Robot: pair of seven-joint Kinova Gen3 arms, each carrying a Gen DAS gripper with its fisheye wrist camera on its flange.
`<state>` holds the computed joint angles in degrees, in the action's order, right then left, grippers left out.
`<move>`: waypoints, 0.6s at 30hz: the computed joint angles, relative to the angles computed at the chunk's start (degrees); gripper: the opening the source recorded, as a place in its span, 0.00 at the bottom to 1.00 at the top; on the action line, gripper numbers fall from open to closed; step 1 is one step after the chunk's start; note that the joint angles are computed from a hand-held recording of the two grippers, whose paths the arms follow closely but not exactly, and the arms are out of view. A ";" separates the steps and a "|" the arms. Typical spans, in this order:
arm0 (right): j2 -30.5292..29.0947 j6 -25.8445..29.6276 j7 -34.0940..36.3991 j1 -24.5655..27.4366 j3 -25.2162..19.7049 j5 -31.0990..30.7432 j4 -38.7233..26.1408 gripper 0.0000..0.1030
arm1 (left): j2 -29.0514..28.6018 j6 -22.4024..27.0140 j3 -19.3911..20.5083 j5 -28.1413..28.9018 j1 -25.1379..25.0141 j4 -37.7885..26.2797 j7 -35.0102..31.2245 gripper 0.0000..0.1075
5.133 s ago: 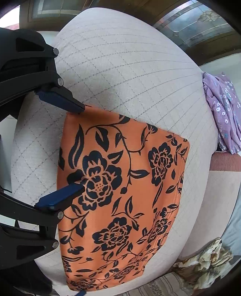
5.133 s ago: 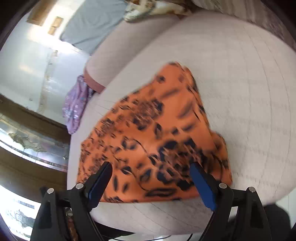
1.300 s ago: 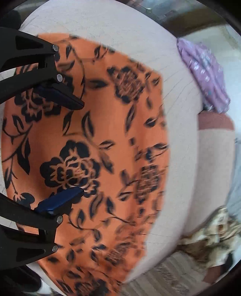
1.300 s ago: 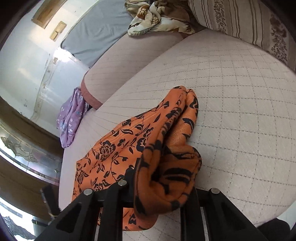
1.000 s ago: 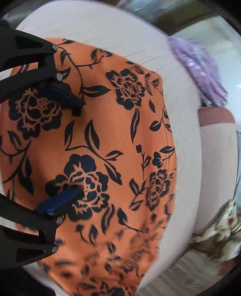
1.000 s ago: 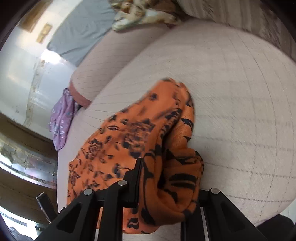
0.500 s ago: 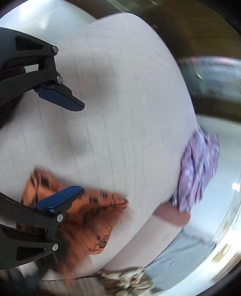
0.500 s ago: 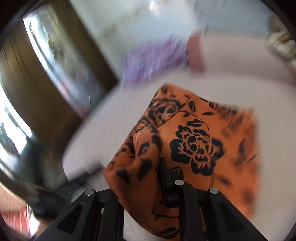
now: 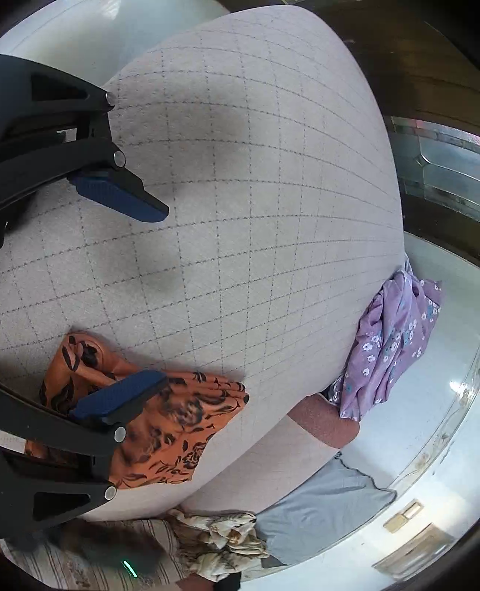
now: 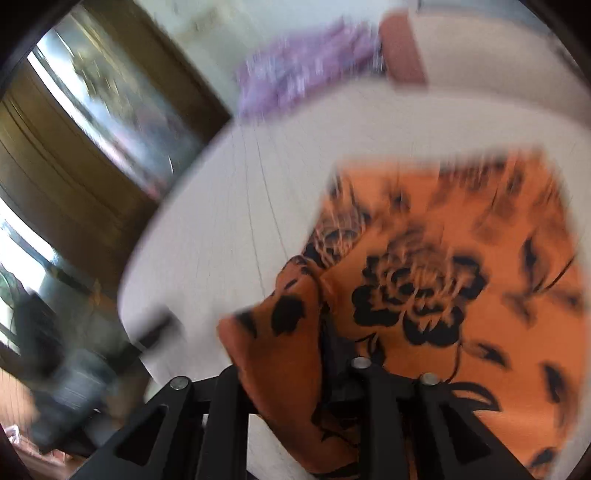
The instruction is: Fold small clothes
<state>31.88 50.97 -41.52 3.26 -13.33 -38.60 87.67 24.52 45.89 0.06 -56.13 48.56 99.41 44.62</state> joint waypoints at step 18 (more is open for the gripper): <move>-3.07 12.33 22.31 16.86 4.07 -22.53 9.42 0.75 | 2.74 0.37 3.65 2.69 0.79 -11.13 -18.53 0.77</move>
